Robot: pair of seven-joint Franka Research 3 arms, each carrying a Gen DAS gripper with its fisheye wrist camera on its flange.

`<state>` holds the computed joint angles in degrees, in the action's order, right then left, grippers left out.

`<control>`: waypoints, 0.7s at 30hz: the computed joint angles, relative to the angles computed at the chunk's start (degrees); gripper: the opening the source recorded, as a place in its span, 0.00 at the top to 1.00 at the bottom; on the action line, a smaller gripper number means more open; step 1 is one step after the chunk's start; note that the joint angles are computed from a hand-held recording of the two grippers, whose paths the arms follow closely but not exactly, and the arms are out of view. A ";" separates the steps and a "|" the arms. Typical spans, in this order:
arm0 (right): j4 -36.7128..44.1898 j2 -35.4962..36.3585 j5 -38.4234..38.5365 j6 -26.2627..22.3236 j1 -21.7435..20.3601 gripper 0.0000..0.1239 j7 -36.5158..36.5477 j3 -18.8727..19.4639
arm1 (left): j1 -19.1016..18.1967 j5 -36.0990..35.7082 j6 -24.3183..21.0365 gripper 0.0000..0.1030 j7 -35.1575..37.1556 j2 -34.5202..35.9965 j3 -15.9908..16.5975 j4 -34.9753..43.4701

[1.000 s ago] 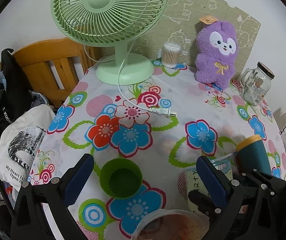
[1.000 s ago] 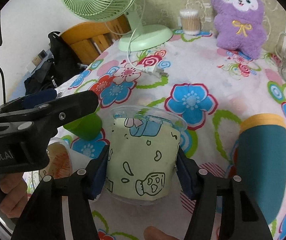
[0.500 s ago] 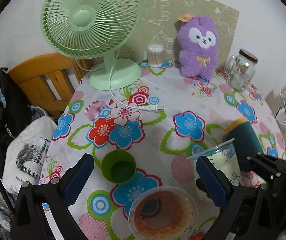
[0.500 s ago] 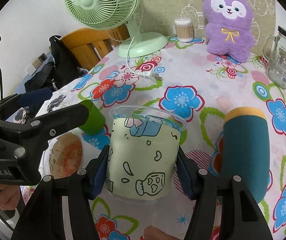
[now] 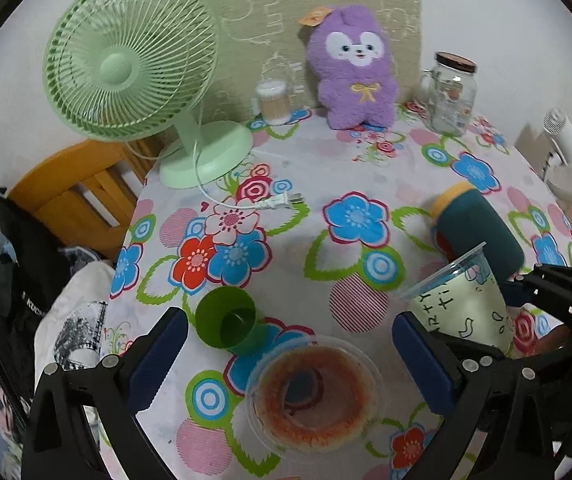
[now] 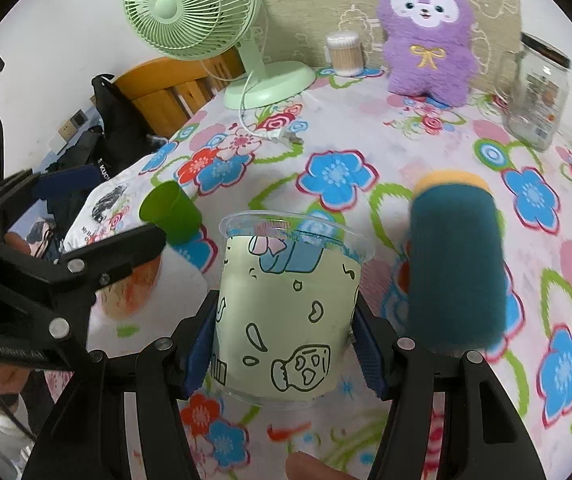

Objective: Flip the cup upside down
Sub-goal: 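Lift the cup with the right tool and carry it toward the left tool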

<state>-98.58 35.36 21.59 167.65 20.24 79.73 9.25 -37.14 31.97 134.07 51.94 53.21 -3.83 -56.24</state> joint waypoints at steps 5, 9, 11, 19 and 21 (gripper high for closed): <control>-8.79 -5.56 0.61 3.19 0.61 0.49 1.14 -0.62 | -1.02 2.68 3.30 0.00 -0.82 -5.52 -0.25 -8.37; -16.78 -10.80 1.47 5.81 0.51 0.49 2.01 -0.24 | -1.09 4.20 5.60 0.00 -1.27 -10.06 -1.63 -15.03; -21.46 -13.92 2.10 7.31 0.59 0.49 2.61 0.04 | -1.29 4.94 6.43 0.00 -1.87 -12.32 -2.26 -18.21; -34.93 -22.81 3.69 10.59 2.00 0.48 4.70 0.57 | -2.74 8.97 7.49 0.00 -4.13 -18.62 -4.54 -27.94; -37.82 -24.62 0.26 10.92 5.43 0.48 8.66 -2.94 | -3.21 9.97 7.15 0.00 -4.45 -19.66 -5.10 -29.94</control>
